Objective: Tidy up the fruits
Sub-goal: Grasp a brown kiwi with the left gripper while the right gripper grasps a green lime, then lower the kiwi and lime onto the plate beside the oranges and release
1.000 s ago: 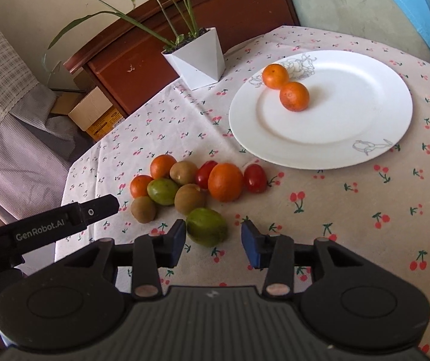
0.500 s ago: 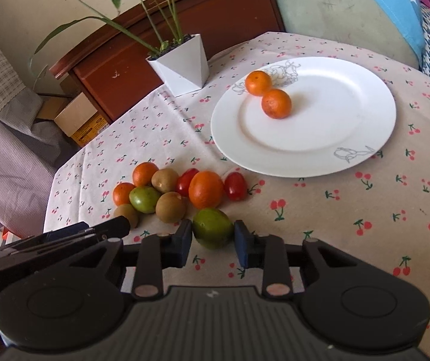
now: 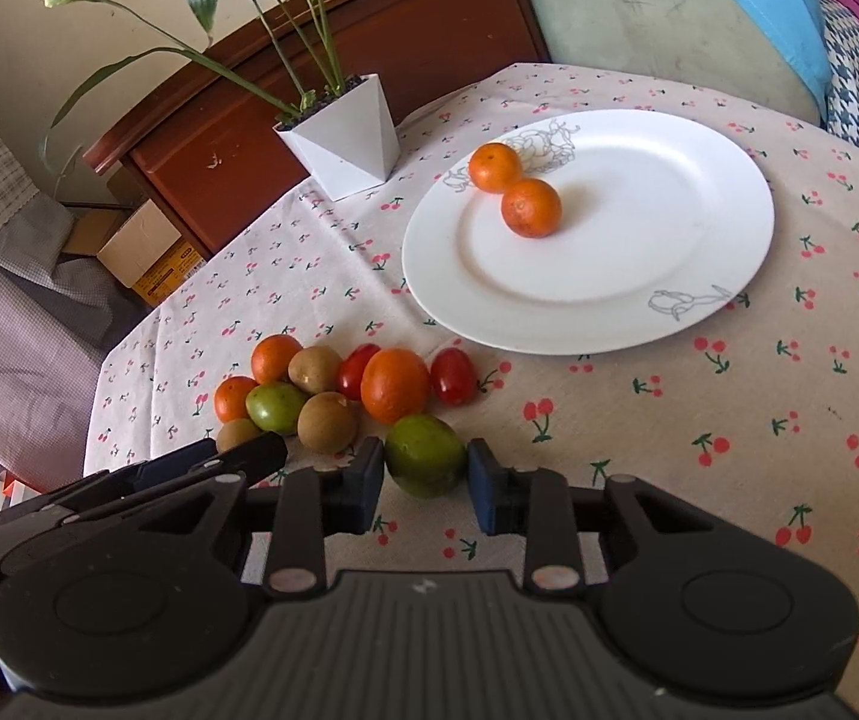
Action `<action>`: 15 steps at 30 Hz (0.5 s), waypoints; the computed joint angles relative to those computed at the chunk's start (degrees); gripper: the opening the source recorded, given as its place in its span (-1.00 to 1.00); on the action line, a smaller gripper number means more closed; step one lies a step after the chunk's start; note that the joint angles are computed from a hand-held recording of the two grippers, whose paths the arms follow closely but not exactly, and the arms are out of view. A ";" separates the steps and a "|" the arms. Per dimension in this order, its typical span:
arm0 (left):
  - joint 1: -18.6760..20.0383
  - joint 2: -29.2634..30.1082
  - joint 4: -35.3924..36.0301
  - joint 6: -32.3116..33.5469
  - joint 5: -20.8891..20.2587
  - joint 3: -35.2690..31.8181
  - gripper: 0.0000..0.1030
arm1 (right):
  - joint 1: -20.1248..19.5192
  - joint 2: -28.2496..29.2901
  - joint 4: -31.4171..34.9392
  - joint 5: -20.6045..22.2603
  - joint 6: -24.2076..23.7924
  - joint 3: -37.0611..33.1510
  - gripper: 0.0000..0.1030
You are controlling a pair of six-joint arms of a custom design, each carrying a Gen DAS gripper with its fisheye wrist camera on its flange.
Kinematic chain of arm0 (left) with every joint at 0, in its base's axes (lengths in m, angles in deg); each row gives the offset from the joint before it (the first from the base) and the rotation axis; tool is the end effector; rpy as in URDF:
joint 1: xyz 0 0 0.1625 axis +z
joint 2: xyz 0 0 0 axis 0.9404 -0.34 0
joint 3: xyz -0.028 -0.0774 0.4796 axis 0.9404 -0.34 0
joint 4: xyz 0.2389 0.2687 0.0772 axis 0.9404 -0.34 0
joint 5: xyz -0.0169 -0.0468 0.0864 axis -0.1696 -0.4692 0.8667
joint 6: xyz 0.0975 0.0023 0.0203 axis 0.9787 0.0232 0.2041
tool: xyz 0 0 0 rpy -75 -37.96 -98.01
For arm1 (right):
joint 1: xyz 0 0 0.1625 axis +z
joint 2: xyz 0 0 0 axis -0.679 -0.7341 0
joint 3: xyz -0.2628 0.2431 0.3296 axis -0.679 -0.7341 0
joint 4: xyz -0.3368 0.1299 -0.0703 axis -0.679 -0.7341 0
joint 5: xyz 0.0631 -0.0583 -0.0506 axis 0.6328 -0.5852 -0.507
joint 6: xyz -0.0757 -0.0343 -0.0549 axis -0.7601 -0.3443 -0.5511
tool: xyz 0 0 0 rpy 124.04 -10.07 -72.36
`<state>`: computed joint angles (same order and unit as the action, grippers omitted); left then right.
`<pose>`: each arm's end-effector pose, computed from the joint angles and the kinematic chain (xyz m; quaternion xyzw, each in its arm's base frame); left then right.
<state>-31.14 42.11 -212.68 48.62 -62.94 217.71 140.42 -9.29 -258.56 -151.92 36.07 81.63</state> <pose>-0.2380 -0.4639 0.0822 0.2078 0.8730 -0.3270 0.2962 0.1574 -0.4530 0.1902 0.0377 -0.9327 0.3138 0.1738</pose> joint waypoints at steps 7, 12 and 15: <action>-0.01 -0.30 -0.15 -1.05 -0.43 0.27 -0.53 | 0.00 -0.03 0.04 0.01 0.01 0.03 -0.42; -1.44 -1.00 0.23 -2.92 0.82 0.70 -0.53 | -0.19 -0.43 -0.05 0.43 0.08 0.21 -0.42; -2.19 -1.14 -1.54 -2.95 0.64 0.46 -0.53 | -0.39 -1.33 -0.58 1.21 0.15 0.55 -0.42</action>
